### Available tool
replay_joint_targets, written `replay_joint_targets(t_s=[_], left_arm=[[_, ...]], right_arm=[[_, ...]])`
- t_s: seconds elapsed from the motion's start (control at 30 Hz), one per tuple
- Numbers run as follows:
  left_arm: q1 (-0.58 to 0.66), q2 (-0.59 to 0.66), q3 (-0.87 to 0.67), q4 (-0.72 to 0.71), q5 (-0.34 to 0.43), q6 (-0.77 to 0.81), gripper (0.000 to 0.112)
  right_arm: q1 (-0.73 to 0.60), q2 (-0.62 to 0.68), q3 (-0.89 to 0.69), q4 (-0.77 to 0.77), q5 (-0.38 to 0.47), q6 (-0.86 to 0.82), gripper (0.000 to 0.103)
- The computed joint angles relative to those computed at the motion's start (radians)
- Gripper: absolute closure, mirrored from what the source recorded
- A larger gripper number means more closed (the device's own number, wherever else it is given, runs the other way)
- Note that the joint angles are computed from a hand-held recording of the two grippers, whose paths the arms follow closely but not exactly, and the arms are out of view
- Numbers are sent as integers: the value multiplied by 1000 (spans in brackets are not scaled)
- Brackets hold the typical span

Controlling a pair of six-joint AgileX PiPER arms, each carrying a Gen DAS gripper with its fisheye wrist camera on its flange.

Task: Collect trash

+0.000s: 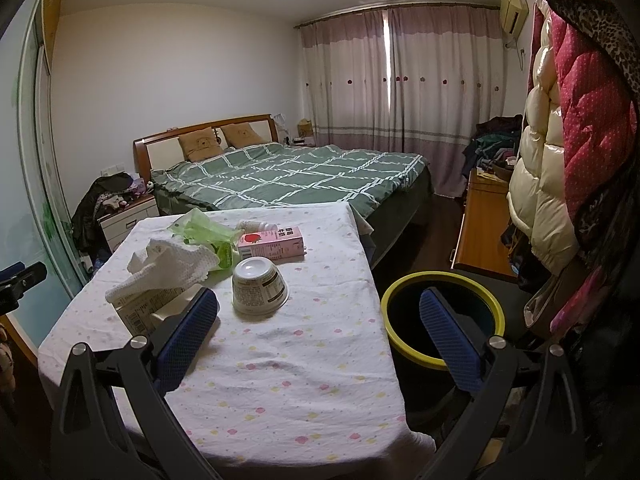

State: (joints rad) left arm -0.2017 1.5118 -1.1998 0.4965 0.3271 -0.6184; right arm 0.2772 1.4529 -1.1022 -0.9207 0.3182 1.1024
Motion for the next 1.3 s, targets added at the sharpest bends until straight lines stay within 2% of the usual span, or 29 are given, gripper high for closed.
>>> replay_joint_targets(t_s=[1.13, 1.3], left_arm=[[-1, 0, 0, -1, 7, 6, 13], [-2, 24, -22, -17, 21, 26, 13]], right_arm=[[-5, 11, 5, 2, -9, 9, 6], [-22, 44, -23, 104, -21, -84, 6]])
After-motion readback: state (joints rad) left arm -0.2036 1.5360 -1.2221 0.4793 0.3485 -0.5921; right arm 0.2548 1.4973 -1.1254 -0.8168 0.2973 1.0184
